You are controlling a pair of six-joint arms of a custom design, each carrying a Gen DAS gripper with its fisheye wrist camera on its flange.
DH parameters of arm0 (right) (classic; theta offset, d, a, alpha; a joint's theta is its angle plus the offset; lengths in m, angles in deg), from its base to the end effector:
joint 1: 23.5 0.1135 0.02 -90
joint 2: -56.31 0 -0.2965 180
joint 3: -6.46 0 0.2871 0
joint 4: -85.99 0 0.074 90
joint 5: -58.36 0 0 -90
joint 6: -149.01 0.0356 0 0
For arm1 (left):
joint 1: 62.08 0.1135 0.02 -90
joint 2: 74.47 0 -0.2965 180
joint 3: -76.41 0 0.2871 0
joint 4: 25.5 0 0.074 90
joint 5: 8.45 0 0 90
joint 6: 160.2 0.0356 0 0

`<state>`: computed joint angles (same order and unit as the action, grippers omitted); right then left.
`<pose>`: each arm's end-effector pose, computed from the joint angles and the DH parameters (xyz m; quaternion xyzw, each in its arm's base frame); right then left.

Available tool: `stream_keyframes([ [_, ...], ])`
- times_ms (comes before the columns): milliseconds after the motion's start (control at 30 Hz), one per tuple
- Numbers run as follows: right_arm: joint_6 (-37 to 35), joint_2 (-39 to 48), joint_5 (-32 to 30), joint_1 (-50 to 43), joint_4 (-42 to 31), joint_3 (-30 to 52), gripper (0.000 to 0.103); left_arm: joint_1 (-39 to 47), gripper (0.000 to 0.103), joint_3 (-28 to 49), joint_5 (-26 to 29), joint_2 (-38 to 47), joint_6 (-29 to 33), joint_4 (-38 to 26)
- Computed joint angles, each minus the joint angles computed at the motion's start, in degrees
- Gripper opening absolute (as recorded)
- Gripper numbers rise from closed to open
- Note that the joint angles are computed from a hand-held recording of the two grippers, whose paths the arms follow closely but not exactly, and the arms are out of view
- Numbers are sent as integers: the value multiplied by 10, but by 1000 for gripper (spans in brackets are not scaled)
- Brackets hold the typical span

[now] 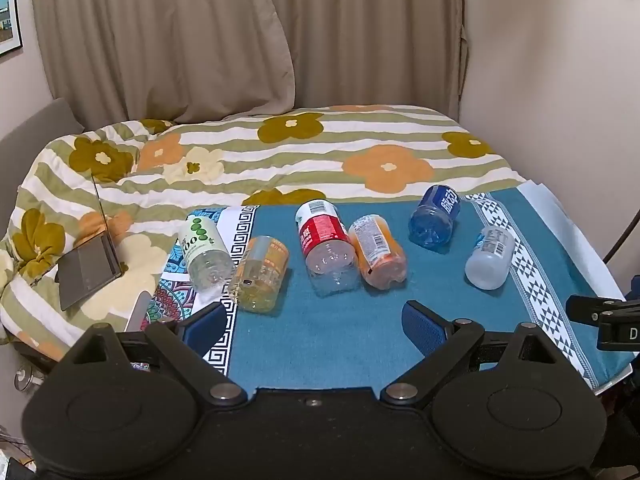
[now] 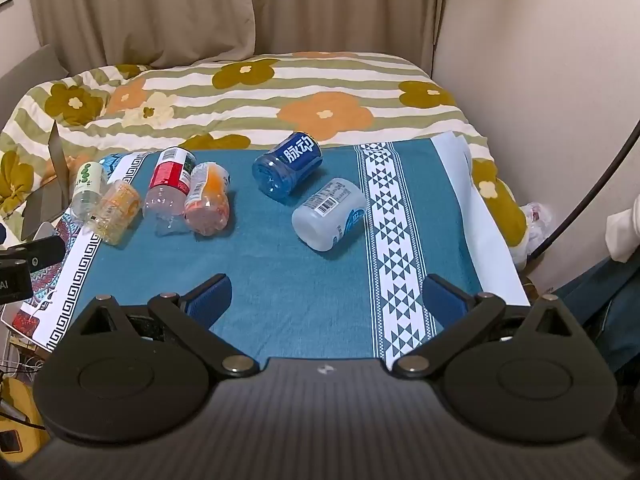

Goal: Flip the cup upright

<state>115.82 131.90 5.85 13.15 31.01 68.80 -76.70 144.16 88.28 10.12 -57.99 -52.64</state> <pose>0.2244 0.1400 0.2399 0.2225 0.9049 -0.0861 0.3524 0.3333 -0.0912 0.2496 0.2355 0.8885 -0.0622 0.3890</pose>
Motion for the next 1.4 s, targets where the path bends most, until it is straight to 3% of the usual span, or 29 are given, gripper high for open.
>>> stream_keyframes([
  [1400,-6,5,-4,-5,9,-3,103,5,97,-4,-1,-7,-4,-8],
])
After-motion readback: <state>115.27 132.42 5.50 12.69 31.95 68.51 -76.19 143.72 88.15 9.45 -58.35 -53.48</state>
